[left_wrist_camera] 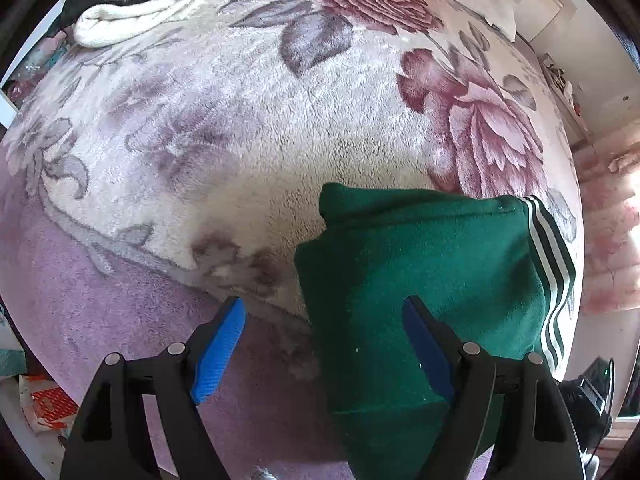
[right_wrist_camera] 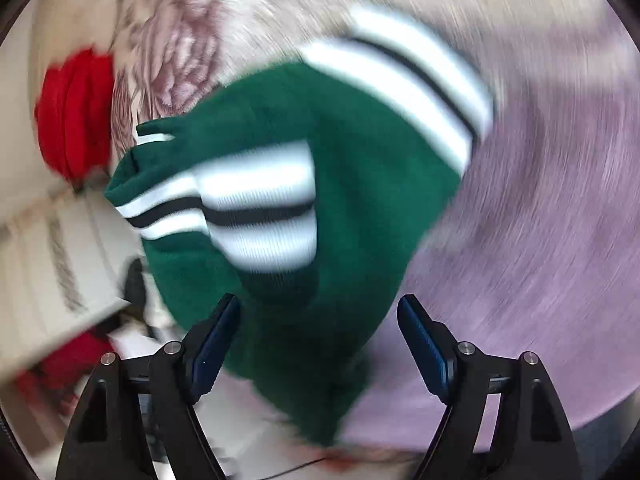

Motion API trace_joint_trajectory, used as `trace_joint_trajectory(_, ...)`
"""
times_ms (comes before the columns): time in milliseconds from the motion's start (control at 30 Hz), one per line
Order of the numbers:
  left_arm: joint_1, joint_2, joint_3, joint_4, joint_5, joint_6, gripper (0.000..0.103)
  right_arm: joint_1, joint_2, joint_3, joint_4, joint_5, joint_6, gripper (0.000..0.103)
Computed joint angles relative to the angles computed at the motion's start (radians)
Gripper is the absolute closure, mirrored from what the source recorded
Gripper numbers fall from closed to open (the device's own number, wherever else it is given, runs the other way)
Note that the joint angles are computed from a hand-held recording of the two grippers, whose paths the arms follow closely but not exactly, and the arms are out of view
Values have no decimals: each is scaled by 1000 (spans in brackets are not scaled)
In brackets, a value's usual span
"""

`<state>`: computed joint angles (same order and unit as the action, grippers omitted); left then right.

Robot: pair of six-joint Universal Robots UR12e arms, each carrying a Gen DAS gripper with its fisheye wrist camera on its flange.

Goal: Fold large clothes

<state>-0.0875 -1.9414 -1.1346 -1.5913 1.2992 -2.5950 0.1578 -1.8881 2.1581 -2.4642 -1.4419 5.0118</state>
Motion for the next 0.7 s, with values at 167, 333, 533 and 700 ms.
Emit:
trace_joint_trajectory(167, 1, 8, -12, 0, -6, -2, 23, -86, -15, -47, 178, 111, -281, 20)
trace_joint_trajectory(333, 3, 20, -31, -11, -10, -16, 23, -131, -61, -120, 402, 40, -441, 20)
trace_joint_trajectory(533, 27, 22, -65, -168, -87, -61, 23, -231, 7, -207, 468, 50, -835, 19)
trace_joint_trajectory(700, 37, 1, -86, -230, -193, -67, 23, -345, 79, -185, 418, 293, -1131, 10)
